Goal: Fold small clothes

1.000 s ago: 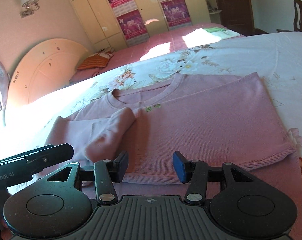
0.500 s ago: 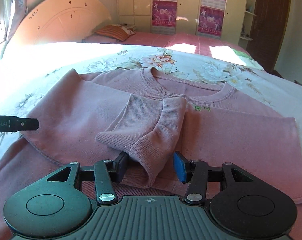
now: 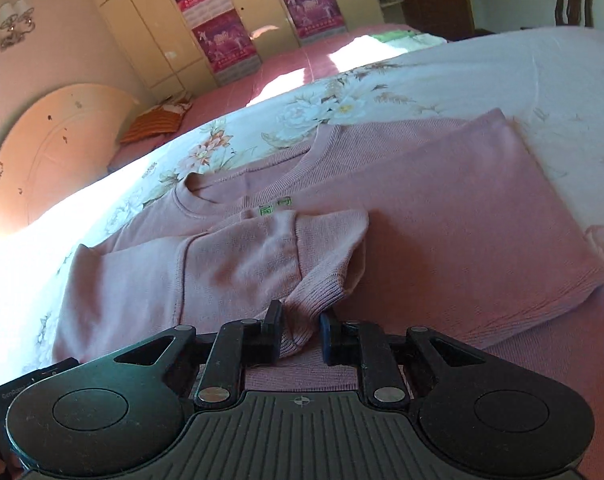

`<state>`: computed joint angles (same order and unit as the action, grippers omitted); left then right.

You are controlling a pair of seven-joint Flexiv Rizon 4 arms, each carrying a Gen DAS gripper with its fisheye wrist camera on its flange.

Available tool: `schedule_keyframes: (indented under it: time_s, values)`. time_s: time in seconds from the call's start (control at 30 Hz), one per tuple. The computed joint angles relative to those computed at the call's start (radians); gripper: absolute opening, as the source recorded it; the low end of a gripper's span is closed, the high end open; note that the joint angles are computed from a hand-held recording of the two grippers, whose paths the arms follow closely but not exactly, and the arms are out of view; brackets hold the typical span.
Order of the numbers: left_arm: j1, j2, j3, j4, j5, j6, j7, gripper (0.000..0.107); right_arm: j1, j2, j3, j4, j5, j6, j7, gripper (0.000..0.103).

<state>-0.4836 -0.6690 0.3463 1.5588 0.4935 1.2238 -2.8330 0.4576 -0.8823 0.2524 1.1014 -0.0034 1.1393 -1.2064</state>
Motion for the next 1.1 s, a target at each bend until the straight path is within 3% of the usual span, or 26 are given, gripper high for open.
schedule_keyframes:
  time_s: [0.03, 0.07, 0.17, 0.2, 0.23, 0.3, 0.4, 0.53, 0.6, 0.77, 0.83, 0.9, 0.97, 1.03, 1.1]
  values:
    - [0.004, 0.004, -0.003, 0.006, -0.004, 0.004, -0.002, 0.066, 0.000, 0.005, -0.003, 0.006, 0.006, 0.019, 0.010, 0.066]
    - [0.008, 0.008, -0.005, 0.011, -0.007, 0.007, -0.002, 0.066, 0.000, 0.006, -0.005, 0.011, 0.007, 0.042, 0.011, 0.074]
    - [-0.004, 0.012, 0.007, 0.009, -0.001, -0.020, -0.011, 0.066, -0.015, -0.016, 0.024, -0.037, 0.014, 0.016, -0.014, 0.075]
    - [-0.006, 0.014, 0.008, 0.009, 0.003, -0.025, -0.017, 0.066, -0.011, -0.023, 0.016, -0.052, 0.013, -0.004, -0.003, 0.065]
    - [-0.007, 0.016, 0.008, 0.008, 0.007, -0.032, -0.021, 0.066, -0.009, -0.035, 0.015, -0.074, 0.017, -0.031, 0.009, 0.038]
    - [-0.012, 0.016, 0.008, -0.003, 0.023, -0.055, -0.020, 0.066, -0.012, -0.049, 0.019, -0.096, 0.035, -0.047, 0.019, 0.022]
    - [-0.011, 0.015, 0.000, -0.020, 0.047, -0.083, -0.021, 0.066, 0.002, -0.038, -0.003, -0.087, 0.013, -0.034, -0.016, 0.013]
    - [-0.009, 0.016, -0.006, -0.033, 0.074, -0.087, -0.053, 0.067, 0.044, 0.023, -0.087, 0.023, -0.072, 0.231, -0.076, 0.007]
    - [0.008, 0.012, -0.027, -0.034, 0.072, -0.077, -0.039, 0.068, 0.058, 0.042, -0.135, 0.064, -0.132, 0.300, -0.077, 0.006]
    - [0.011, 0.001, -0.040, -0.035, 0.063, -0.072, -0.025, 0.072, 0.041, 0.046, -0.159, 0.115, -0.186, 0.141, 0.015, 0.006]
    - [0.017, 0.003, -0.045, -0.030, 0.060, -0.064, -0.011, 0.072, 0.024, 0.053, -0.137, 0.145, -0.176, 0.128, 0.041, 0.006]
    - [0.020, 0.007, -0.041, -0.019, 0.054, -0.046, -0.018, 0.070, 0.041, 0.069, -0.166, 0.188, -0.208, 0.150, 0.061, 0.006]
    - [0.015, 0.008, -0.025, -0.009, 0.052, -0.031, -0.047, 0.057, 0.061, 0.079, -0.202, 0.213, -0.246, 0.157, 0.095, 0.006]
    - [0.029, 0.009, -0.030, 0.005, 0.044, 0.008, -0.043, 0.021, 0.073, 0.082, -0.231, 0.221, -0.276, 0.147, 0.137, 0.005]
    - [0.026, 0.011, -0.025, 0.015, 0.033, 0.034, -0.042, 0.015, 0.084, 0.079, -0.264, 0.221, -0.308, 0.133, 0.186, 0.000]
